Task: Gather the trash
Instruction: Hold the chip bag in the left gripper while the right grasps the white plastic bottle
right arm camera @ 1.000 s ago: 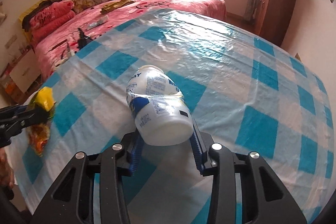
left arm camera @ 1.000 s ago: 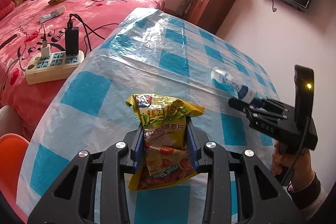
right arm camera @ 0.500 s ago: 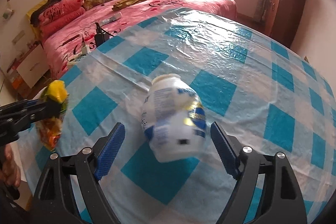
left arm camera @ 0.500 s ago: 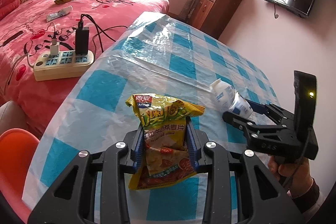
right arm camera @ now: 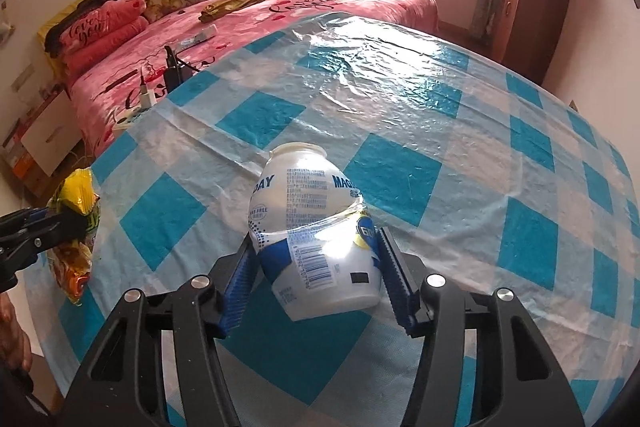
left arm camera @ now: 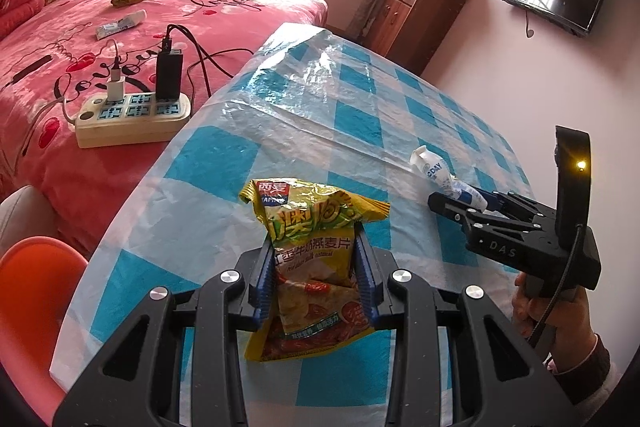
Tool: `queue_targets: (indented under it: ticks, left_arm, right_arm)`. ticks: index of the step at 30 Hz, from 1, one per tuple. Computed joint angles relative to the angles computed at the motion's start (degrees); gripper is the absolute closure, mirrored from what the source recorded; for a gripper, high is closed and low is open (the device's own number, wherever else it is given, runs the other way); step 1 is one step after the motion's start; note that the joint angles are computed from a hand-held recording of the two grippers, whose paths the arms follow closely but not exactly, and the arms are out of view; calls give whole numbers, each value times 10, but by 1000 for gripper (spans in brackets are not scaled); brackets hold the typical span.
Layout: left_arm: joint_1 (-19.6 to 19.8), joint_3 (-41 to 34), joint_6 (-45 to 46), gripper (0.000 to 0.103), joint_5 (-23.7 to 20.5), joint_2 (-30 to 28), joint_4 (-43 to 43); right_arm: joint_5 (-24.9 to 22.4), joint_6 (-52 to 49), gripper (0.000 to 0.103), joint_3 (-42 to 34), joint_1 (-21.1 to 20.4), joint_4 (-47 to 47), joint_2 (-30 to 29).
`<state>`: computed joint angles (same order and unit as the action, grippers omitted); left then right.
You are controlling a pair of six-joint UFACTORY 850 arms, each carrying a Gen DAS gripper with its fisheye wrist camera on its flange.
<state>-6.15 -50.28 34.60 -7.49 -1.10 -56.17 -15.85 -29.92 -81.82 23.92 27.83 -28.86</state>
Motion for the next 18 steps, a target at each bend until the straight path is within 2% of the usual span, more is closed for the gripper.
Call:
queue_targets:
  ticks: [1,2,15,18]
  left_arm:
    - [1,2,-1,66,0,1,2]
    - [1,3,-7,66,0,2,8]
    - [3,13,-26,66,3,14,28]
    - [3,14,-27,66,3,16,28]
  right_arm:
    - [4,0,47,3,1,-1,2]
    - [7,3,59,6,1,-5,4]
    - [39,-28,59,62,10,26,43]
    - [43,-54,60,75,9,59,53]
